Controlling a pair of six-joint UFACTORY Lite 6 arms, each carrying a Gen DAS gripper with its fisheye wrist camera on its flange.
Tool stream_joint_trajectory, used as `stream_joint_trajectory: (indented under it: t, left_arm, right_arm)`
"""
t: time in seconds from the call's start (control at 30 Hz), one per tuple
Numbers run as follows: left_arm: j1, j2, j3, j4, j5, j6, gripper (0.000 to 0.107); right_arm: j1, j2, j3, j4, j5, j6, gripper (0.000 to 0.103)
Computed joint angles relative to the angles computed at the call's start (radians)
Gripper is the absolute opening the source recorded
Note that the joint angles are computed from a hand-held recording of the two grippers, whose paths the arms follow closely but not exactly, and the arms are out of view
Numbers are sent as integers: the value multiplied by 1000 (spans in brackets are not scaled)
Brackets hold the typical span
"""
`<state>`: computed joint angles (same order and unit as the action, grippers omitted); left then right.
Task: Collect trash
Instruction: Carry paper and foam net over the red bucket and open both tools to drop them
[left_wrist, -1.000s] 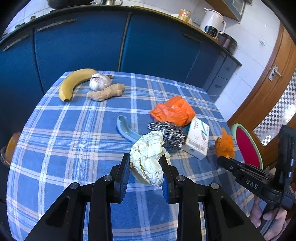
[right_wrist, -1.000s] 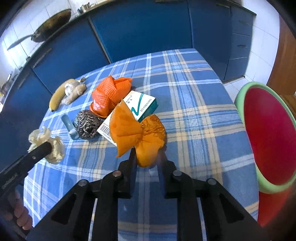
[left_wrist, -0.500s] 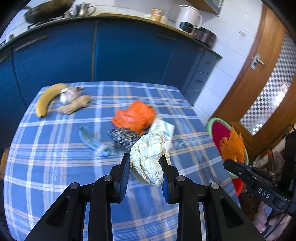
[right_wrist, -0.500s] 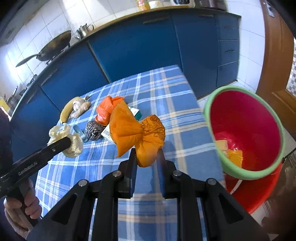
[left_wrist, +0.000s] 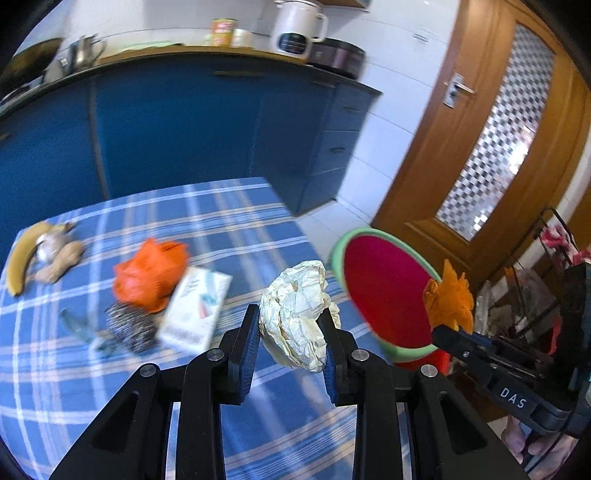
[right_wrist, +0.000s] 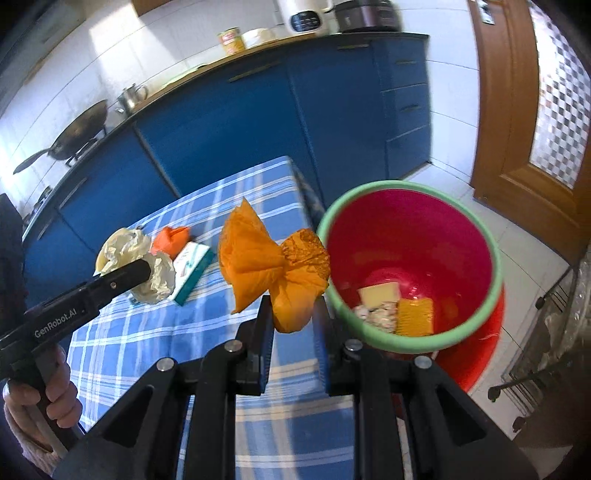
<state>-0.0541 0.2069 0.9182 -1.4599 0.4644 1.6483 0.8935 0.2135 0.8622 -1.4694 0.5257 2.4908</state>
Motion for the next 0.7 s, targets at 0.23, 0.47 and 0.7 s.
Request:
stream_joint_trajectory:
  t: [0.23,0.47,0.7]
  left_arm:
    - [-183,97,87,-65,-63,8,30]
    - [-332,283,257,-41,-126,-72,30]
    - [-428,501,473,156,-157,-302,31]
  right_arm:
    - [-71,-108,-151,-57,-14,79,22]
    - [-184,-177,-278,-180,-65,188,22]
    - [-288,-191,-352,-351,-109,337,22]
